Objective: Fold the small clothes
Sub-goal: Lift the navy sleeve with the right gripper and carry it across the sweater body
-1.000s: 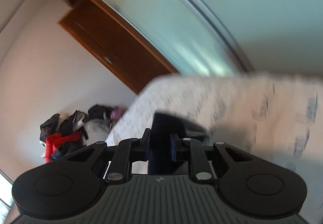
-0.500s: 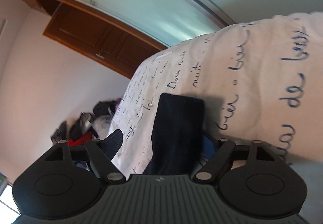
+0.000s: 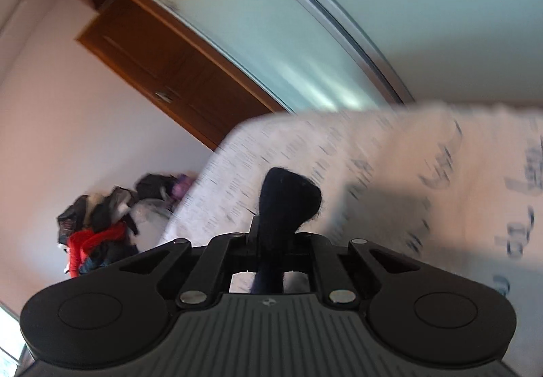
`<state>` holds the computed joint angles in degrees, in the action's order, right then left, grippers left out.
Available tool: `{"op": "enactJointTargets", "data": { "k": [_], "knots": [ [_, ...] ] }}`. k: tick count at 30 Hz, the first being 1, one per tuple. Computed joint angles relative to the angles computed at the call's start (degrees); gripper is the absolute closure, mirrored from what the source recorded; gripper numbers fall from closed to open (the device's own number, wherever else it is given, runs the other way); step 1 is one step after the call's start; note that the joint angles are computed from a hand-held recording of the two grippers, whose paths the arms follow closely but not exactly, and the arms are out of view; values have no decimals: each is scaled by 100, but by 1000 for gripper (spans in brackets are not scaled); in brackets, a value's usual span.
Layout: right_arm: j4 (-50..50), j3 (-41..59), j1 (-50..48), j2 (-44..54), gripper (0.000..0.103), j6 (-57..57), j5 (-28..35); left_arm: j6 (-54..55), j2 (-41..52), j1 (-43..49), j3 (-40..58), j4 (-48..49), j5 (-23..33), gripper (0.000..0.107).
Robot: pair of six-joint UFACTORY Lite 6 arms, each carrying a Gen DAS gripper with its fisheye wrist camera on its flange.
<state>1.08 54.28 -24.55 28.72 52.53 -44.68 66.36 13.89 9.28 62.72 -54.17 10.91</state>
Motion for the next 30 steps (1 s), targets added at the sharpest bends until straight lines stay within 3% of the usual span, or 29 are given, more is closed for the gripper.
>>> {"op": "enactJointTargets", "data": {
  "k": [3, 7, 12, 19, 22, 30],
  "knots": [
    [1042, -351, 326, -619, 95, -1502, -92, 130, 25, 18, -20, -145, 17, 4],
    [2559, 32, 656, -397, 94, -3123, 840, 299, 50, 71, -5, -231, 17, 4],
    [3930, -29, 1593, -538, 94, -4675, 298, 518, 139, 197, 184, -405, -14, 4],
    [4724, 748, 3144, -669, 94, -6796, -183, -511, 607, 324, 699, 399, 29, 4],
    [4846, 1415, 3628, -275, 94, -7239, -16, -964, 696, 329, 799, 879, -74, 4],
    [5417, 2720, 4324, 476, 94, -7951, 719, -1154, 910, 516, 1102, 1041, 19, 4]
  ]
}}
